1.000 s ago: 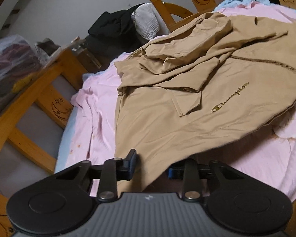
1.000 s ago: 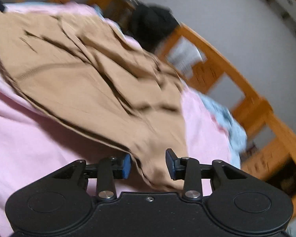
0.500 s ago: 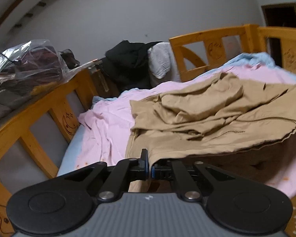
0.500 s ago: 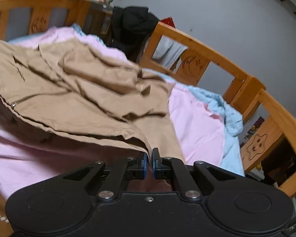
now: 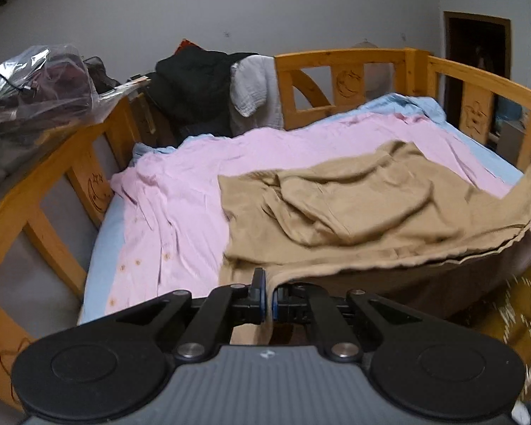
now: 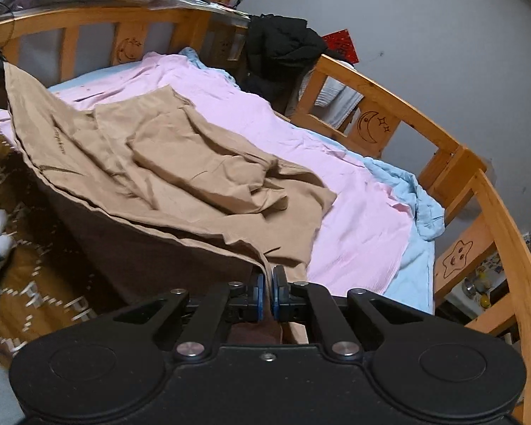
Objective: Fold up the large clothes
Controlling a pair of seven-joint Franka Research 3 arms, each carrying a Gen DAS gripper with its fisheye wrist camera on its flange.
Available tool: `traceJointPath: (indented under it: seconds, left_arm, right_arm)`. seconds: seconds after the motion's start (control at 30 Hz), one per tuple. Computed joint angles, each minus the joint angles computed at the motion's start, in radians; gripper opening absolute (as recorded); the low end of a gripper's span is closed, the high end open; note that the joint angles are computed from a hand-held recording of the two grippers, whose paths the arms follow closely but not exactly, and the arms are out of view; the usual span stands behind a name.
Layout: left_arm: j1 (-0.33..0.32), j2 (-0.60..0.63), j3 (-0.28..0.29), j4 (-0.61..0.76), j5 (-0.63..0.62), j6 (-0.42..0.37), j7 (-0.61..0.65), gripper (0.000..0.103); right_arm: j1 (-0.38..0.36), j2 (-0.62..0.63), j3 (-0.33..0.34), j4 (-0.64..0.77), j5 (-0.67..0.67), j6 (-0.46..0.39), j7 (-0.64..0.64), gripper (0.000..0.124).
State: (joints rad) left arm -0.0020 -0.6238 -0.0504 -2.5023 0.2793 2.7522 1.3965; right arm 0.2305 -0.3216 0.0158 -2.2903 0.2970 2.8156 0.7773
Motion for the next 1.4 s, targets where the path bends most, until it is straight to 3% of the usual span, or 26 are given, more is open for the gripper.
traceJointPath:
  seconds: [0.2,0.43,0.63,0.87,0.93,0.97,1.0,1.07,1.1,1.17,1.3,1.4]
  left_arm:
    - [0.077,0.253,-0.038,0.243,0.049,-0.031,-0.066,0.003]
    - [0.097,0.571,-0.048,0.546,0.159,-0.123,-0.135,0.003]
    - [0.078,0.779,-0.023,0.712,0.143,-0.177,-0.097,0.003]
    - [0.114,0.843,-0.022,0.755,-0.030,-0.193,-0.054,0.004]
    - [0.132,0.832,-0.030,0.760,-0.101,-0.211,-0.017,0.014]
    - [0.141,0.823,-0.034,0.759,-0.136,-0.219,0.004,0.028]
    - [0.149,0.808,-0.033,0.751,-0.164,-0.220,0.017,0.050]
    - [0.150,0.770,-0.018,0.714,-0.162,-0.190,-0.004,0.076]
    - [0.151,0.752,-0.012,0.695,-0.159,-0.172,-0.014,0.082]
    - [0.163,0.710,-0.005,0.652,-0.200,-0.140,-0.003,0.089]
    - [0.176,0.604,0.017,0.503,-0.290,-0.033,-0.011,0.093]
    - [0.166,0.555,0.041,0.412,-0.424,0.002,0.058,0.093]
  right_arm:
    - [-0.061,0.282,0.046,0.285,-0.174,0.000,0.219,0.004]
    - [0.011,0.584,-0.025,0.611,-0.398,-0.054,0.412,0.008]
    - [0.036,0.784,-0.060,0.815,-0.397,-0.142,0.432,0.012]
    - [0.046,0.899,-0.074,0.906,-0.355,-0.069,0.440,0.015]
    - [0.049,0.912,-0.079,0.914,-0.341,-0.036,0.452,0.016]
    - [0.057,0.909,-0.090,0.903,-0.341,-0.011,0.469,0.023]
    - [0.069,0.900,-0.108,0.883,-0.343,0.025,0.497,0.030]
    - [0.046,0.867,-0.082,0.835,-0.303,0.073,0.499,0.039]
    - [0.025,0.846,-0.058,0.809,-0.272,0.088,0.486,0.051]
    - [0.000,0.787,-0.033,0.723,-0.223,0.154,0.470,0.070]
    - [-0.032,0.653,-0.002,0.528,-0.113,0.267,0.476,0.094]
    - [-0.108,0.545,0.083,0.373,0.013,0.321,0.433,0.097]
